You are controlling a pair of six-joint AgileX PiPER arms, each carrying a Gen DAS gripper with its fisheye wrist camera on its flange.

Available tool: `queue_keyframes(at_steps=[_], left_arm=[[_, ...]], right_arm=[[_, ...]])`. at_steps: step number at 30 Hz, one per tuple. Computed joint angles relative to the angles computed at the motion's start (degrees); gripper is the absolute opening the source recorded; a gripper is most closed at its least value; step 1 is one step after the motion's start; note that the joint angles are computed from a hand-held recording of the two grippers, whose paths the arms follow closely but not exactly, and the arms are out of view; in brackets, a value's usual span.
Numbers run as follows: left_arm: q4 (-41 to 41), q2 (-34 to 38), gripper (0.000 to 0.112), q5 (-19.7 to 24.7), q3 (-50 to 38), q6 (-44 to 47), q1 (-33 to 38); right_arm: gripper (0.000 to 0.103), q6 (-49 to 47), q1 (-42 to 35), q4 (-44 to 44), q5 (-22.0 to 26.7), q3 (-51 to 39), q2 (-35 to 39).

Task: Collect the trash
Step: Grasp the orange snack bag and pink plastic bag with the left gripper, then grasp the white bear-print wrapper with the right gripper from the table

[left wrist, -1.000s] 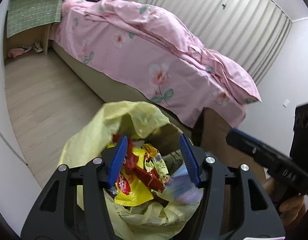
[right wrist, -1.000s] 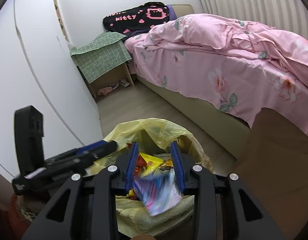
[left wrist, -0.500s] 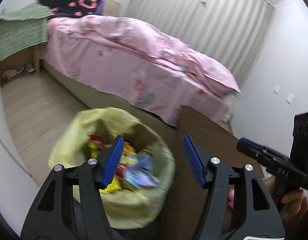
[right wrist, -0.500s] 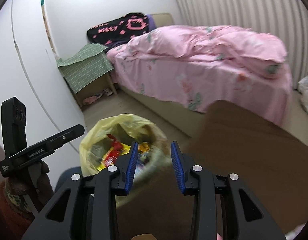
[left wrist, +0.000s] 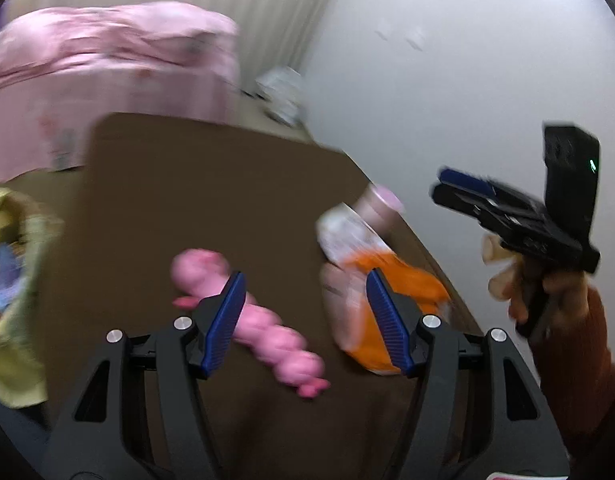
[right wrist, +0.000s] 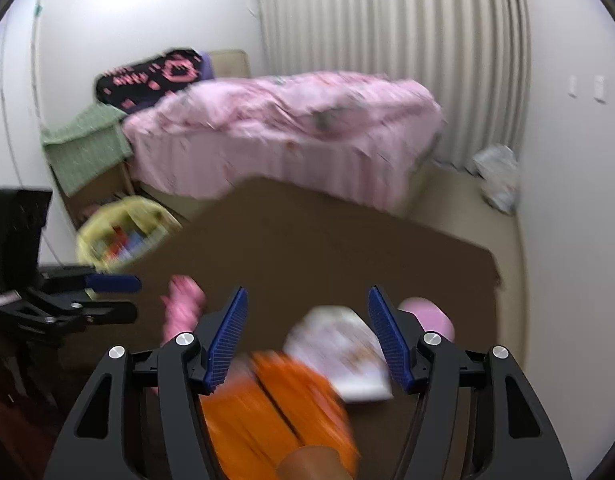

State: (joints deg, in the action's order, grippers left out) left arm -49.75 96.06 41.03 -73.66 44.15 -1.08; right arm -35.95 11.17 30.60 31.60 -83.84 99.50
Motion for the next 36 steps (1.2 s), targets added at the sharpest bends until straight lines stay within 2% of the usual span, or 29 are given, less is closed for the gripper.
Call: queue_keyframes(at_steps=[3, 6, 8, 10, 11, 12, 14, 16, 17, 19, 22, 25, 30, 34, 35, 36], left_arm=[[9.68, 4.15, 0.060, -1.92, -3.97, -6.73, -7.39], [20.39, 9.21, 0.060, -2.65, -8.64, -16.80, -12.62], [24.20, 13.64, 0.060, -0.45, -13.35, -22.40, -14.33], [26.00, 16.87, 0.050, 2.48, -16.61, -26.90, -15.09], [28.89, 16.59, 0.035, 1.08, -15.96, -28.99, -16.19], [29.48, 16.56, 0.026, 1.20, -15.73, -28.88, -16.89], [26.17, 15.46, 0.020, 1.16, -14.29, -26.08, -16.61], [25.00, 12.32, 0.018, -1.23, -11.05, -24.78, -16.12], [26.25, 9.45, 0.018, -4.09, -8.32, -24.59, -16.00], [29.38, 6.22, 0.018, -6.98, -5.53, -25.80, -15.59], [33.23, 2.98, 0.018, -9.79, -2.66, -29.40, -13.73], [33.07, 2.40, 0.019, -10.54, -1.72, -30.97, -11.59], [34.59, 2.55, 0.020, -10.95, -1.96, -32.86, -9.33], [31.68, 3.36, 0.021, -9.76, -3.08, -30.81, -7.51], [30.80, 3.28, 0.022, -9.35, -2.95, -30.11, -7.04], [30.31, 2.80, 0.022, -9.04, -2.48, -29.89, -6.87]], right_arm=[[0.059, -2.48, -3.88, 2.83, -3.21, 6.66, -2.70], [0.059, -8.76, -8.41, 11.17, -4.02, 12.20, -4.41], [0.059, -13.45, -9.87, 15.19, -4.81, 14.73, -5.05], [0.059, -16.95, -10.58, 18.02, -5.51, 16.70, -5.33], [0.059, -17.78, -10.57, 18.85, -5.80, 17.33, -5.35], [0.059, -18.28, -10.62, 19.40, -5.71, 17.26, -4.95], [0.059, -19.84, -10.80, 21.03, -5.24, 16.93, -3.48], [0.059, -19.46, -9.98, 20.92, -5.44, 16.22, -1.99], [0.059, -19.64, -9.52, 21.29, -5.53, 15.91, -1.34], [0.059, -19.82, -8.82, 22.16, -5.27, 14.91, 0.20], [0.059, -17.86, -7.70, 23.18, -4.22, 11.62, 4.12], [0.059, -16.46, -7.52, 25.04, -2.48, 7.16, 8.95], [0.059, -1.12, -6.35, 15.77, -0.46, -2.01, 16.67], [0.059, -2.80, -6.11, 19.80, 1.17, -2.18, 18.01], [0.055, -4.06, -5.96, 20.78, 0.94, -1.43, 17.67], [0.045, -5.04, -5.54, 21.15, 0.13, -0.42, 17.01]])
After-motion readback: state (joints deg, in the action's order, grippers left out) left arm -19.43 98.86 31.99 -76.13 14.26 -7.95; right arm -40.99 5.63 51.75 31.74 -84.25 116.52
